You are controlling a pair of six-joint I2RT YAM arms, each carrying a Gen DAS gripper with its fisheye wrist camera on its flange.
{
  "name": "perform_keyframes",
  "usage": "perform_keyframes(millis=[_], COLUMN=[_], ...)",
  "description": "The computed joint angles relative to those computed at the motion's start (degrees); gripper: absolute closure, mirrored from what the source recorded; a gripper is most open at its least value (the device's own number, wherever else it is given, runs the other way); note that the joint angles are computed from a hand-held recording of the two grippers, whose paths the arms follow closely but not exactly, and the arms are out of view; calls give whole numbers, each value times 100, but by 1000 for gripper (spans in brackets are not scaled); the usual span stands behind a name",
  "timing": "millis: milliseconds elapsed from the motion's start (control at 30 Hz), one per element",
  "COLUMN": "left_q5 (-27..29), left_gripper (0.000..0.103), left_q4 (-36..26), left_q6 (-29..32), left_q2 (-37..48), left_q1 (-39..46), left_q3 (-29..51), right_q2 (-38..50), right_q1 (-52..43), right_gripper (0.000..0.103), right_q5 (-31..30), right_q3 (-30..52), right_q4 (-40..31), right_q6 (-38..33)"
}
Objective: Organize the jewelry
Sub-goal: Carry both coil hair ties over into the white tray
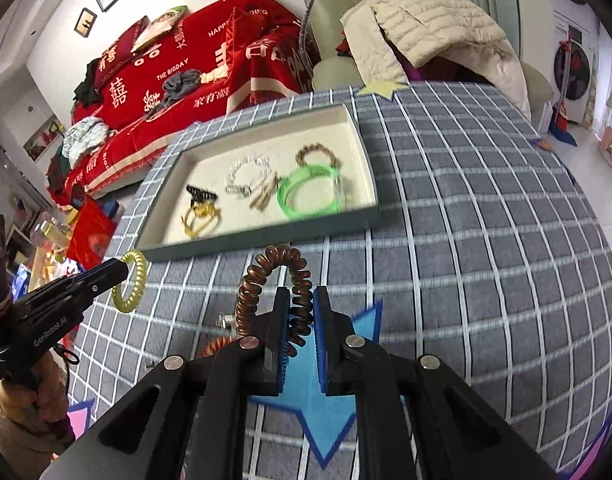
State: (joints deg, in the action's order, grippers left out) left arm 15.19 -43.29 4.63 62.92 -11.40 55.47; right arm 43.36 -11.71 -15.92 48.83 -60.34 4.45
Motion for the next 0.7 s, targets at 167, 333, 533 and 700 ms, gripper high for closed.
perform_keyframes(millis=[167,333,533,700], left_q5=[-157,-441,-727,-1003], left_gripper=[73,73,73,73], left_q4=[304,644,915,1116], left_q6=[-33,14,19,47], left_q2=[588,1110,1731,2067], left_q1=[23,-20,-51,-161], left_q3=[330,538,690,795], right_q2=[717,1486,2369,2992], right_q1=[60,349,777,1007], right_gripper=[90,90,90,90], right_q5=[-86,-26,126,178], right_q3=[260,483,711,855], right_q4=[465,1035,1655,2060], right_q6=[66,259,495,668])
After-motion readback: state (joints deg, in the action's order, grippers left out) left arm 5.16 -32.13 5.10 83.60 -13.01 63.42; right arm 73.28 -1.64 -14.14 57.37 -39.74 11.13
